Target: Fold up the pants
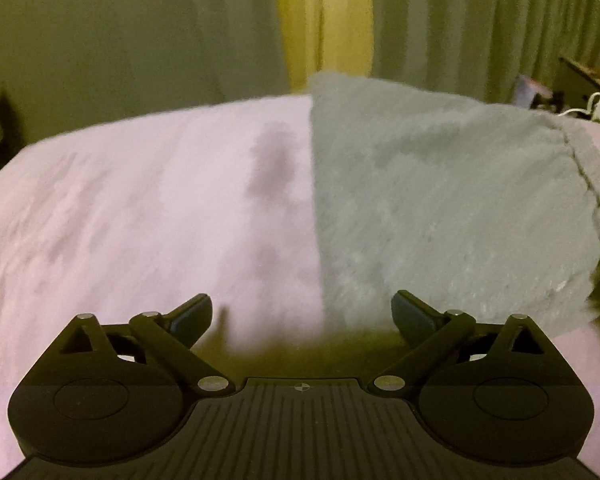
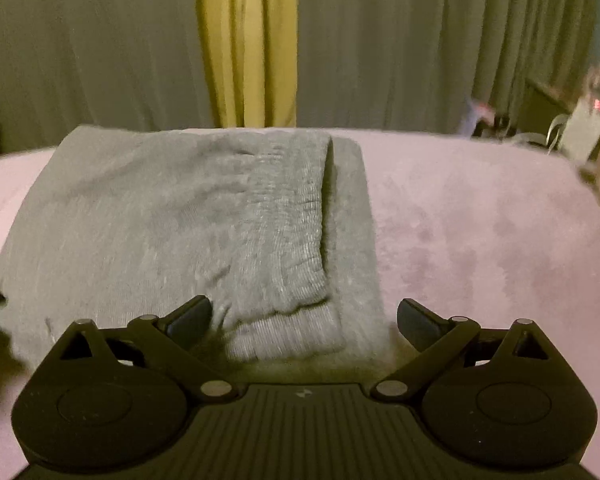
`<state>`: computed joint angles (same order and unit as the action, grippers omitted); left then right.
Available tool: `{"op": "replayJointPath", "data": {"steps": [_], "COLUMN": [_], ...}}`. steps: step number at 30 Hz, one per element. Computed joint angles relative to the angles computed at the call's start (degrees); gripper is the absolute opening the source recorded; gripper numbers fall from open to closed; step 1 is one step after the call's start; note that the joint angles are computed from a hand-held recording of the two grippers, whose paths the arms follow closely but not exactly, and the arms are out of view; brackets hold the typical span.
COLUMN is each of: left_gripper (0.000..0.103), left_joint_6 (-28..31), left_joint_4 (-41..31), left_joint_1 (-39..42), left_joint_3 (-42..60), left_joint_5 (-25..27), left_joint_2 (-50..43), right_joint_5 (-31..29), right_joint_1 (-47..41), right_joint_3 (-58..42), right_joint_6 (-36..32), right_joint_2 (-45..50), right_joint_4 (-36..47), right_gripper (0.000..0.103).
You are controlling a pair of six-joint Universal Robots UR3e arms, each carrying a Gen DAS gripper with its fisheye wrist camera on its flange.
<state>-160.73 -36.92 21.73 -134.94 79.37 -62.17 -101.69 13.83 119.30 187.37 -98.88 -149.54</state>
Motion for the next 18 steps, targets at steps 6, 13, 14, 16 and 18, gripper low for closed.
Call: {"op": "replayJointPath", "data": {"steps": [6, 13, 14, 16, 18], "left_gripper": [0.1, 0.101, 0.101, 0.101, 0.101], "left_joint_6": [1.53, -3.69, -4.19, -7.14, -13.2], "left_joint_4": [-19.14, -31.33, -34.37, -37.99, -35.38], "left_joint_1": [-1.96, -9.45, -9.42, -13.77, -23.07], "left_joint_3": [1.85, -1.04, -0.31, 0.27, -0.25], "left_joint_5": [3.74, 6.85, 5.73, 7.87, 14.43], "left_joint_2": [8.23, 30.0, 31.57, 32.73, 30.41], "right_joint_5": [-4.11, 1.64, -0.2, -4.36, -6.68], "right_joint_1": [5.42, 10.41, 12.6, 17.21, 20.82], "right_joint_3": [2.06, 14.52, 14.69, 11.39, 6.68], "right_joint_6": [0.38, 17.43, 21.09, 27.18, 31.4], "right_joint_2": [-6.55, -26.26, -27.27, -25.86, -23.49], "right_joint_4": [11.48, 16.84, 17.85, 22.75, 30.06], "right_gripper": [0.099, 0.099, 0.099, 0.099, 0.099]}}
